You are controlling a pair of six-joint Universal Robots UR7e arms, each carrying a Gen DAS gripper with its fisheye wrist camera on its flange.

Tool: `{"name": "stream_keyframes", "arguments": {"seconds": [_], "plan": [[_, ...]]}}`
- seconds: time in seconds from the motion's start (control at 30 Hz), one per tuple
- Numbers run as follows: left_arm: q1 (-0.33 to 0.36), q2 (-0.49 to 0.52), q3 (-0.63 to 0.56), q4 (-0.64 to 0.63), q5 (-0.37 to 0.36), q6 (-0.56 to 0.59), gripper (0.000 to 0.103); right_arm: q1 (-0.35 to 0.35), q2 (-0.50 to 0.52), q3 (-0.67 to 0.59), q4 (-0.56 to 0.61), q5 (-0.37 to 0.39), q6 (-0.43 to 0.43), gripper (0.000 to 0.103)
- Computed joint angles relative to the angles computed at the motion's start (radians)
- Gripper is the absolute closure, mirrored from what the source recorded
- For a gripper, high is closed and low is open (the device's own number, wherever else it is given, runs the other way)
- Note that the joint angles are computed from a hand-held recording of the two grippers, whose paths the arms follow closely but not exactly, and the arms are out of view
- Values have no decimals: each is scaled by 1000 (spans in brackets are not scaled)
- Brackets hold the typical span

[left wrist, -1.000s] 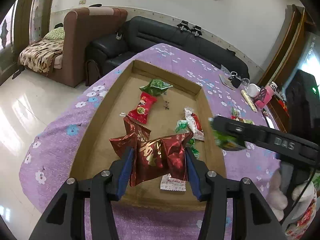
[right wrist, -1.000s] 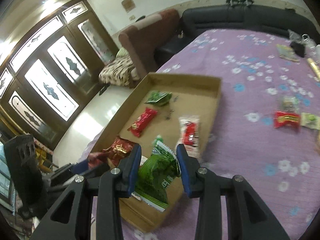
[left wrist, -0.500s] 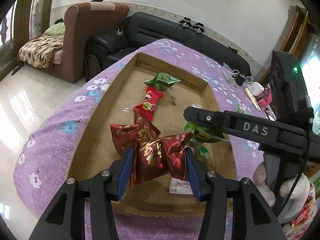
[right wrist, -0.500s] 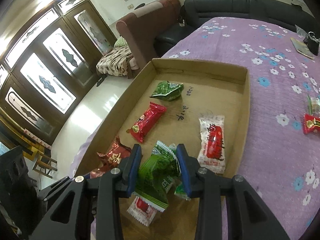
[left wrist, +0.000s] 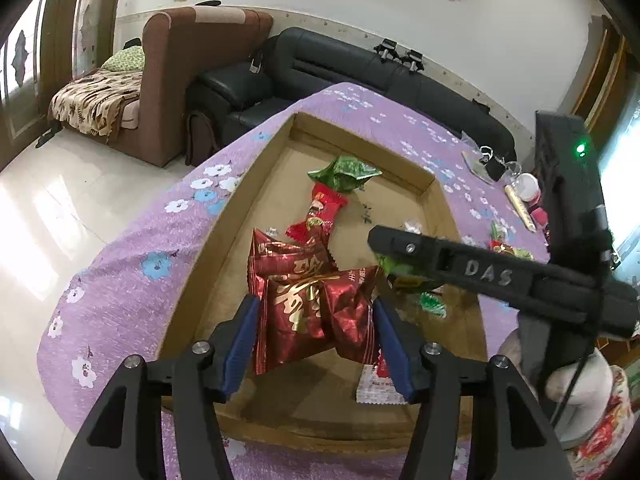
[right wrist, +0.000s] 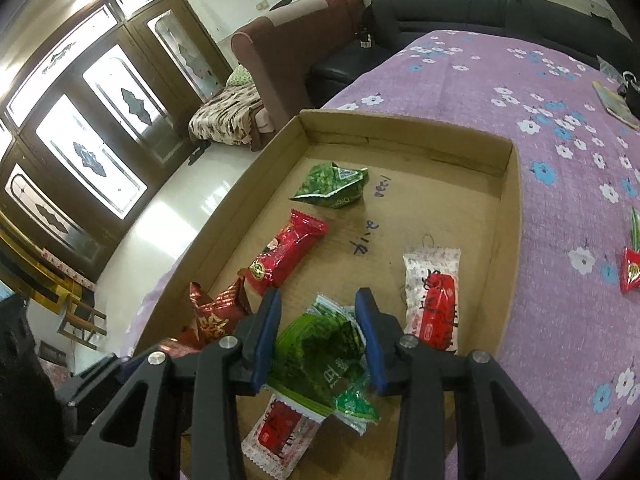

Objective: Organize snacks
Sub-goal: 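Carry both packets over the tray and release them inside, then move both grippers back over the remaining snacks on the tablecloth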

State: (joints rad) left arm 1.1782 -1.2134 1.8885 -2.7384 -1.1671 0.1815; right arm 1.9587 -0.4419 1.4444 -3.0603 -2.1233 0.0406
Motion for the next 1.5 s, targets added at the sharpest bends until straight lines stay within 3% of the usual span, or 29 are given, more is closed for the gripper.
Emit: {"name": "stream_keyframes", "arguments": {"seconds": [0.33,0.6,0.73,1.03,1.33,1.5], "plan": [[-27,-49,40,-55,24,8,36,28,-17,30,-60,-11,-19,58],[-80,-81,94,-132,85,29,23,60,-76,138,-205,-33,-46,53],[-108,-84,115,-140,105,29,18,73,-115,222,-299,-64,-66,51],[-204,-73,175,-209,186,56,17,77,-193,402,-466,-150,-73,46],[-344,-33,264,-384,263,196,12,91,-230,525,-633,-290,-86,44],[-390,-21,312,-418,281,245,11,85,-258,586,-689,-320,-54,43]]}}
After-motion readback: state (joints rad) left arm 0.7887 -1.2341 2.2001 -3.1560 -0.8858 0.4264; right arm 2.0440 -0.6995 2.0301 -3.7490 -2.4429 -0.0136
